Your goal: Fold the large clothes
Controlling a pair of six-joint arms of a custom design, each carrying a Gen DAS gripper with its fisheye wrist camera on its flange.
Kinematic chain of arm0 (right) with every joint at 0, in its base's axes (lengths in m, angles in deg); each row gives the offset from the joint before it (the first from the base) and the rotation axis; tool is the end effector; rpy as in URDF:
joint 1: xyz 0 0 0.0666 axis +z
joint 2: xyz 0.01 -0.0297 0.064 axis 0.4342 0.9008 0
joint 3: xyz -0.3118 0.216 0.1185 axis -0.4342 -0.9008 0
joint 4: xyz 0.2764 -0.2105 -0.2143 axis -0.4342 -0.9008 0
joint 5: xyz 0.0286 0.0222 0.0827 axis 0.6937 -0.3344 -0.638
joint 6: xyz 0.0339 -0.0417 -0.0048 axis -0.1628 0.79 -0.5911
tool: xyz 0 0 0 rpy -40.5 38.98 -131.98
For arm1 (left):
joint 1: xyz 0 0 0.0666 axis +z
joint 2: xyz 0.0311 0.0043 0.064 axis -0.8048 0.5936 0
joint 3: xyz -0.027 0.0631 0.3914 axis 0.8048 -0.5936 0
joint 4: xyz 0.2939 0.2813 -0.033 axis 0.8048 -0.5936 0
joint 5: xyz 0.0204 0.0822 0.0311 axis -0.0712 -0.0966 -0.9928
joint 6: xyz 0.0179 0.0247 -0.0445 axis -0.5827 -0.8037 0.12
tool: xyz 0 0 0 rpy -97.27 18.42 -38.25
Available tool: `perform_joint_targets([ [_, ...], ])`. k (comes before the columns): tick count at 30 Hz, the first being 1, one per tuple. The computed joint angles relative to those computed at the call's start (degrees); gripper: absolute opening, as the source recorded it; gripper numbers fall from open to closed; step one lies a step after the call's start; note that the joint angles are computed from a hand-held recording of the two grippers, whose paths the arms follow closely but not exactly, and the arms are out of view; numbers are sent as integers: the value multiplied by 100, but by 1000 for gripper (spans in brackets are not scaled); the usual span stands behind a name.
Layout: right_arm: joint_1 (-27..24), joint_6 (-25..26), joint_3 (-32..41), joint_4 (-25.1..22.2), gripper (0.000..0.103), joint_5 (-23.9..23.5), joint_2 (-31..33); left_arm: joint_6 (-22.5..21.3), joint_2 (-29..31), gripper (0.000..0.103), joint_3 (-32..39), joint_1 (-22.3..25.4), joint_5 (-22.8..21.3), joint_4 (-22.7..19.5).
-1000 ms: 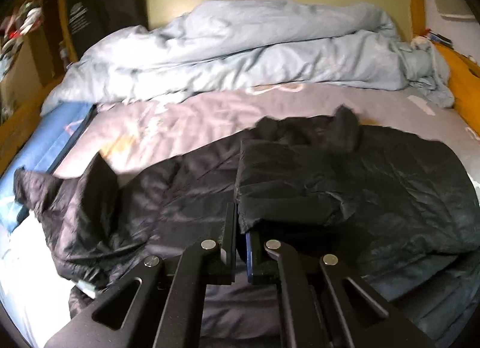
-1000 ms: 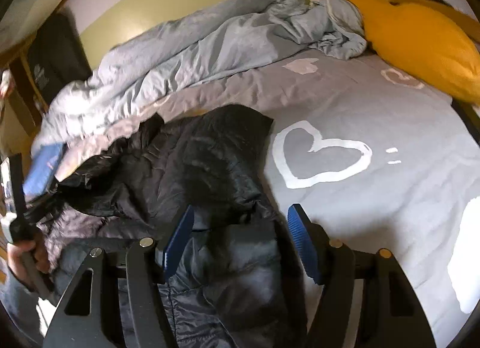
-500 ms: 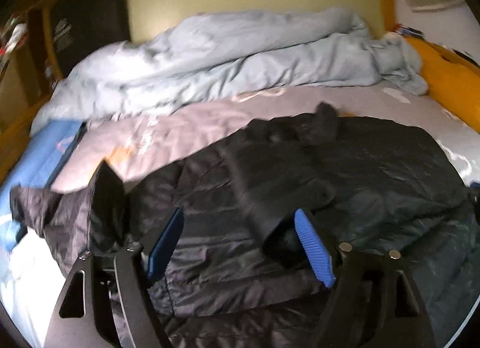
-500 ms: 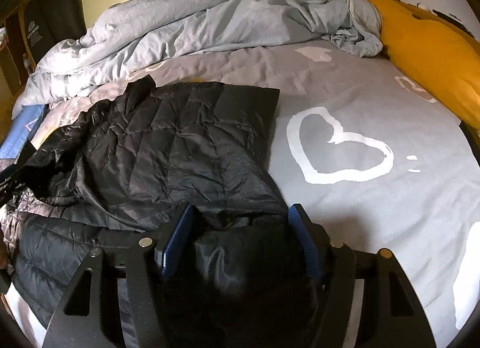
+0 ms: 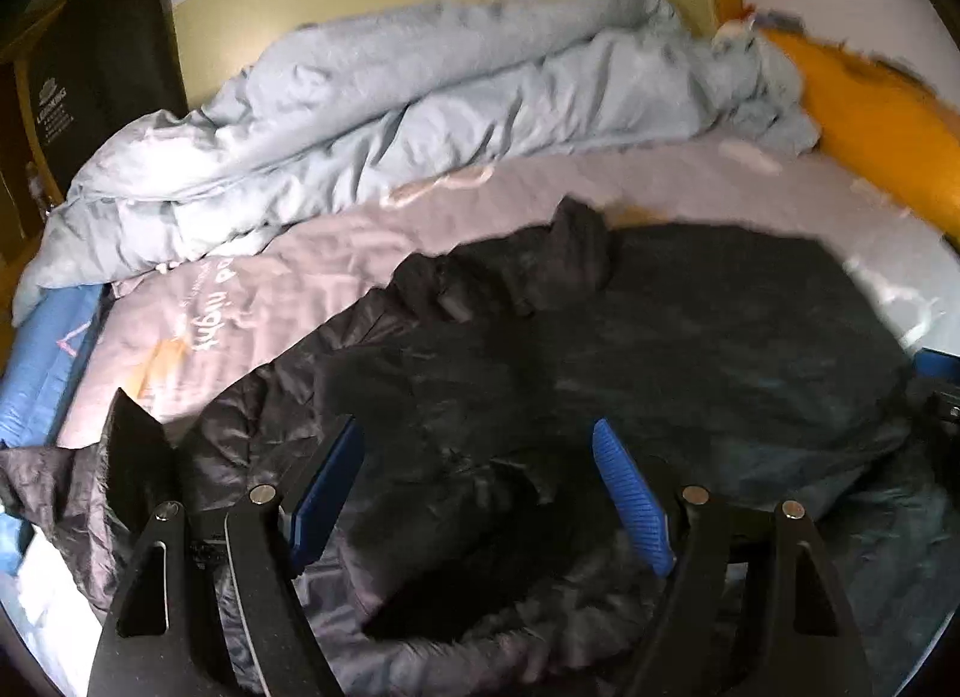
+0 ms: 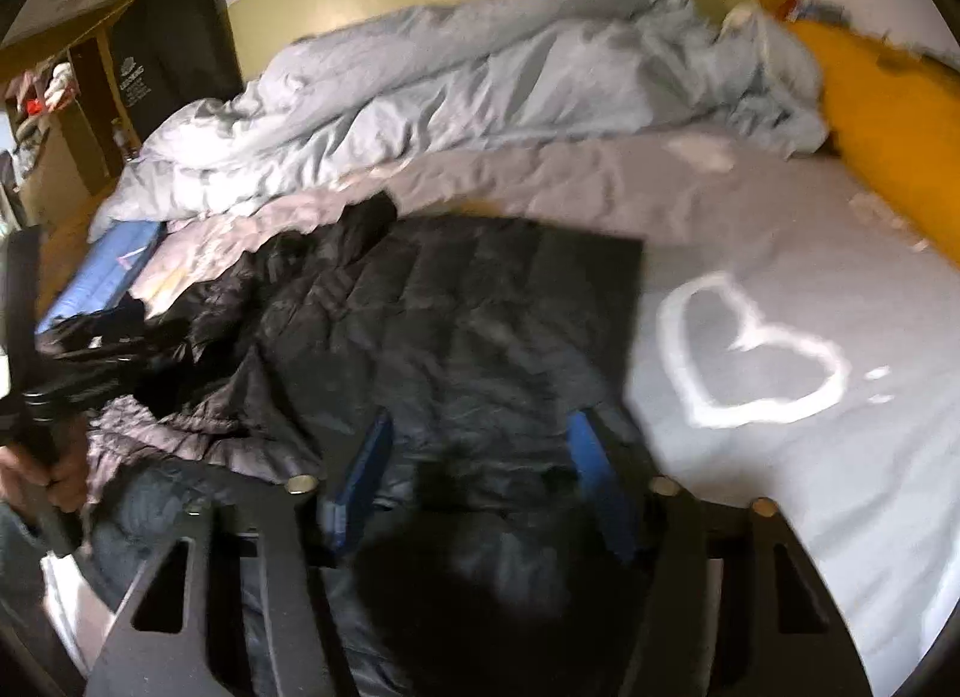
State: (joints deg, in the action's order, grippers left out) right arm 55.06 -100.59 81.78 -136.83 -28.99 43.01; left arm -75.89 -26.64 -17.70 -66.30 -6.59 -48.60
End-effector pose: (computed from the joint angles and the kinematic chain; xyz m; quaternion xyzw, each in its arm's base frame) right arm 0.2664 0.1415 0.4382 -0.0081 0.9290 0.0826 0.3606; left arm 0.3458 -0.0740 0.4462 0.1154 0.9203 0.0302 0.3726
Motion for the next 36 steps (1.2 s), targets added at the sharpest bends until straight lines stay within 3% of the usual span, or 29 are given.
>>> perform_joint_targets([
  [3,-24,104,20,-268,38,-78,306,169,313,80,106,346,-194,-225],
  [6,-14,190,-4,-375,38,-18,431,12,209,80,-15,704,-523,1],
  [12,34,124,-47,-377,36,139,458,-261,-93,80,-56,1605,-314,158],
  [19,251,67,-58,-434,37,588,470,-753,-450,80,-228,2058,-250,337],
  [24,330,53,-20,-481,39,777,478,-895,-879,80,-358,2215,375,443],
  [28,514,-12,25,-541,40,1055,431,-915,-1316,80,-448,2155,590,400],
  [36,1059,-311,21,-529,44,1330,117,-727,-2196,80,-416,2446,1551,-172],
])
